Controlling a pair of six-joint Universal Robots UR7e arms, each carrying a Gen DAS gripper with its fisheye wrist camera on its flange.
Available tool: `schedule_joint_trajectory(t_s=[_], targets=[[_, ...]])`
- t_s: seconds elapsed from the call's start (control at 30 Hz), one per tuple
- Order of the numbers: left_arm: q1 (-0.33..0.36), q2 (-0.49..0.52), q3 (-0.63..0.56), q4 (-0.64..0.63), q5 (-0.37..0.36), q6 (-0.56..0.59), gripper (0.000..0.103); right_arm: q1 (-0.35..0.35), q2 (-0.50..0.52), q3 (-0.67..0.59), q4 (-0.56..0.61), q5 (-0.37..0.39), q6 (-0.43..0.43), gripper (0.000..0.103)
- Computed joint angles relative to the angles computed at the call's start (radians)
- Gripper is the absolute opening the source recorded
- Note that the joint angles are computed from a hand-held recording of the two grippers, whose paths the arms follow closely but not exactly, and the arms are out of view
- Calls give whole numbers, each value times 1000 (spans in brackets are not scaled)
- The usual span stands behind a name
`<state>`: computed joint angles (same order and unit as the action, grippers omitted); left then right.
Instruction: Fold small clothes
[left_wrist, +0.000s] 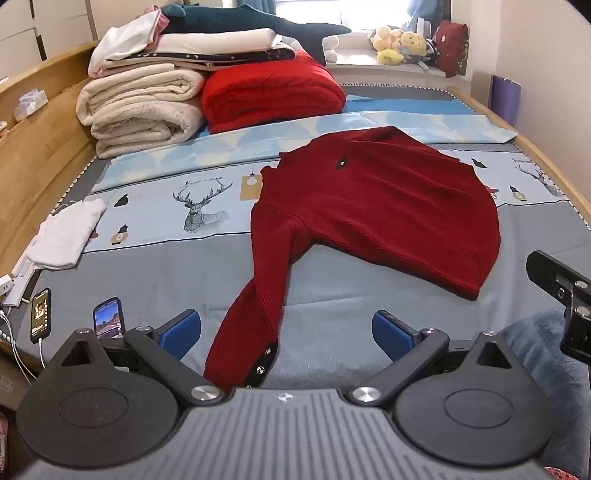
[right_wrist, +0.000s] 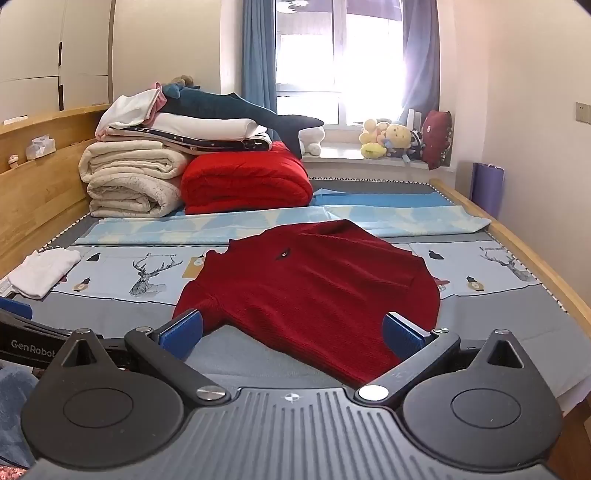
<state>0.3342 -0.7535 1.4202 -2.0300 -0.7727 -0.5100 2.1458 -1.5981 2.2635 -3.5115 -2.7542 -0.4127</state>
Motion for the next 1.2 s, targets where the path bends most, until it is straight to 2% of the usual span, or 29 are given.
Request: schedule_joint_trajectory(t_s=[1.2], targets=[[10,18,-18,32,-14,-10,101,-26,-13,7,38,18,47,102]])
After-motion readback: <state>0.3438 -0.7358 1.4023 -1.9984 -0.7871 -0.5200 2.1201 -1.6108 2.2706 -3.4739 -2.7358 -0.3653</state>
